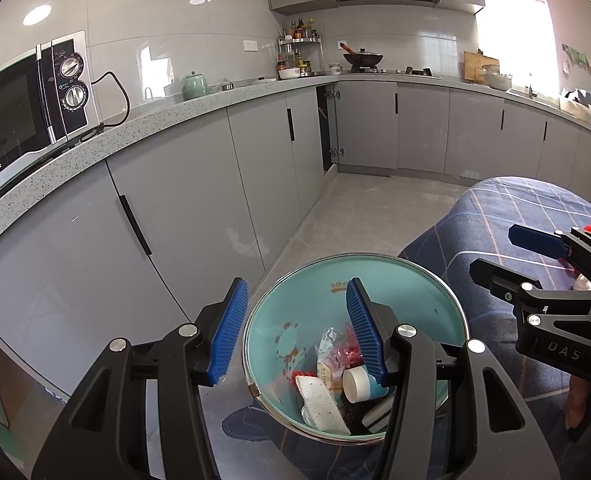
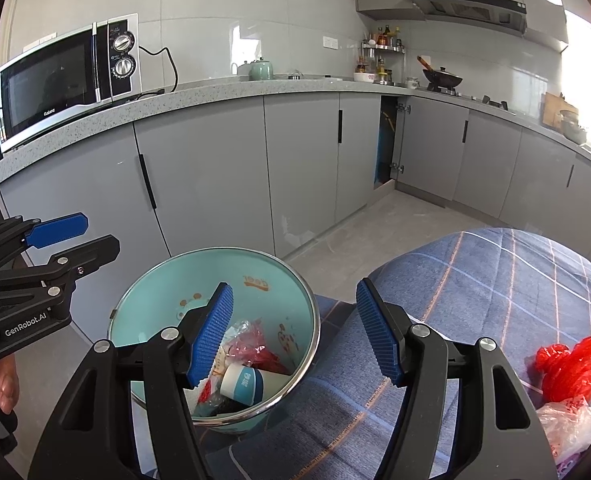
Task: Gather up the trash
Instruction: 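Move both open tools back over the remaining trash on the table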
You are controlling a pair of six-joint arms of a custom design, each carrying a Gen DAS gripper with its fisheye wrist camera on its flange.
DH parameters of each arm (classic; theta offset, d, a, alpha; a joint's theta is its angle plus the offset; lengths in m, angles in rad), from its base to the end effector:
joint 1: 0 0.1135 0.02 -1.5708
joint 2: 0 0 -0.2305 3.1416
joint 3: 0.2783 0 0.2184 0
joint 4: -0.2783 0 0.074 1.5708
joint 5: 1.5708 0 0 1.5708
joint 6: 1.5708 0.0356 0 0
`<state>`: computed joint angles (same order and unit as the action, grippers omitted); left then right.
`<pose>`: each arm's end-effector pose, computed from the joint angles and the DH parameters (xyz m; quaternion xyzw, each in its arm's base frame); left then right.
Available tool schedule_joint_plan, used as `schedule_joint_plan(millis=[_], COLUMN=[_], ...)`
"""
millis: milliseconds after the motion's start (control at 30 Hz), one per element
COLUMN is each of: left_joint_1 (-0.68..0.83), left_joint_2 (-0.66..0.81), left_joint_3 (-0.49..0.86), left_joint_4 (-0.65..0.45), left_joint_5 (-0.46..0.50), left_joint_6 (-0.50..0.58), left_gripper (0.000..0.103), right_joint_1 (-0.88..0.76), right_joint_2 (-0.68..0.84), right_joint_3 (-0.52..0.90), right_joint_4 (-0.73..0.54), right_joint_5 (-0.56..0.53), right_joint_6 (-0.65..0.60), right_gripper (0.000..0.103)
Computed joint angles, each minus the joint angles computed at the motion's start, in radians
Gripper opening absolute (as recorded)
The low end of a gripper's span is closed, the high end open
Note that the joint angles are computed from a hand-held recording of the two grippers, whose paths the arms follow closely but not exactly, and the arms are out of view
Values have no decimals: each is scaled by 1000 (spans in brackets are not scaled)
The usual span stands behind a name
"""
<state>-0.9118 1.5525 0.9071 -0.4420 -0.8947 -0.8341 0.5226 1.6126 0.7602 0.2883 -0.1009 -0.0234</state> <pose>0.1838 -0.1920 0.1803 -0.0695 0.8788 0.1045 0.4605 0.2629 0.1556 0.1667 -0.2593 0.8359 0.1618 0.4559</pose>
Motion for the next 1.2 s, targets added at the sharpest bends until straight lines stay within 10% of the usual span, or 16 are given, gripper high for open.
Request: schedule_joint_plan(millis=[567, 1200], left_joint_1=[-94, -224], left_joint_2=[118, 578], left_joint_3=[166, 723], left_joint_4=[-59, -67], left_joint_5=[-32, 41], left_joint_6=[-3, 155], left_gripper=[58, 59], right_joint_1=[-120, -894], right_joint_2=[-318, -537], right_joint_3=[-205, -347], right_joint_4=[-104, -320], right_joint_5=[-32, -431], right_joint_6=[-74, -339], right_gripper=[64, 64])
